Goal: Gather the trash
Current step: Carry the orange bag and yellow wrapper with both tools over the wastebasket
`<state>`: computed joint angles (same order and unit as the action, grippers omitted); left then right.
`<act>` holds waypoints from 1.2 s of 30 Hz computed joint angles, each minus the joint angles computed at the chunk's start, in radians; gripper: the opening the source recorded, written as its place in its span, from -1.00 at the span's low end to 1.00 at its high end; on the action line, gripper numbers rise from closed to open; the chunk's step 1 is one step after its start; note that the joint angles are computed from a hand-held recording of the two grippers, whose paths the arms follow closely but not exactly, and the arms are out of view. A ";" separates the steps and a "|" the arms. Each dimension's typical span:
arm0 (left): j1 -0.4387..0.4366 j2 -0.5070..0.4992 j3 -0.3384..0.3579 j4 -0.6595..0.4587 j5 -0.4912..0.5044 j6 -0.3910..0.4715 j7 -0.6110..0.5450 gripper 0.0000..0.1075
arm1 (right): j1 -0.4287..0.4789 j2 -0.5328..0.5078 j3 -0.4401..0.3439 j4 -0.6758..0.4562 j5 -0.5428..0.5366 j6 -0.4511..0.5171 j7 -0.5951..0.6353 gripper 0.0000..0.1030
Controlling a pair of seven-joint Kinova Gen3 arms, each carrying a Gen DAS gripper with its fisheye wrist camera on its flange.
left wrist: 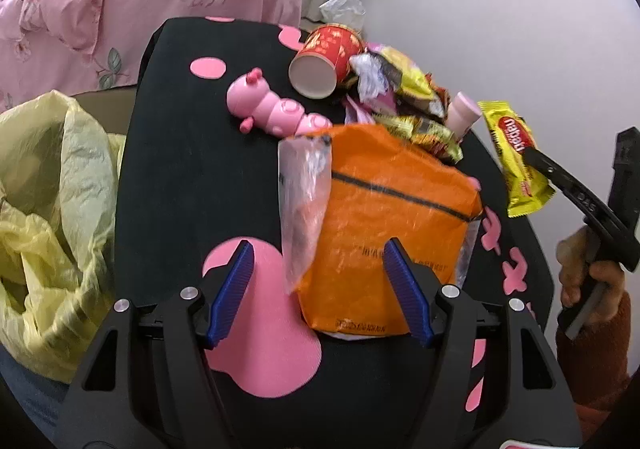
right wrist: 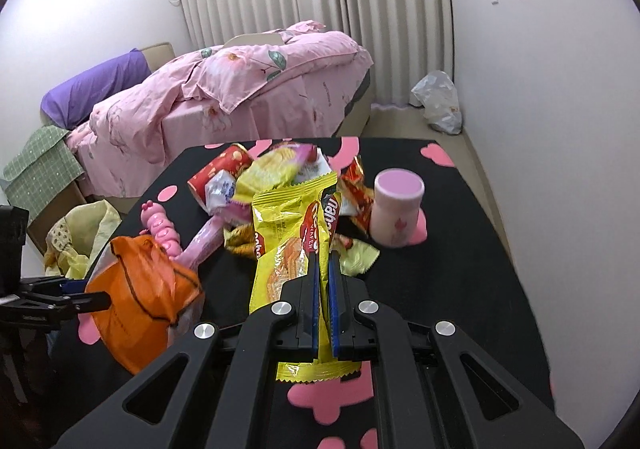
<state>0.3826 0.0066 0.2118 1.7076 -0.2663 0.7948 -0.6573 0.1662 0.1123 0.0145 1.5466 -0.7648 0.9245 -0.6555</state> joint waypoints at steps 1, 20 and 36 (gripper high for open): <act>0.003 0.007 0.003 -0.005 -0.007 0.007 0.010 -0.05 | 0.006 -0.002 0.002 0.009 -0.010 0.007 0.003 -0.88; -0.039 -0.211 0.144 0.019 -0.341 0.190 0.307 -0.85 | -0.104 -0.144 0.036 0.066 -0.094 0.050 0.137 -0.88; -0.336 -0.320 0.121 0.155 -0.379 0.341 0.153 -0.85 | -0.346 -0.017 -0.118 -0.197 0.059 0.086 -0.002 -0.88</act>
<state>0.0469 -0.3133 0.3331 1.8627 -0.6451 1.1362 -0.5040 -0.1793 0.0958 -0.1039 1.3494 -0.7061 1.0106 -0.6574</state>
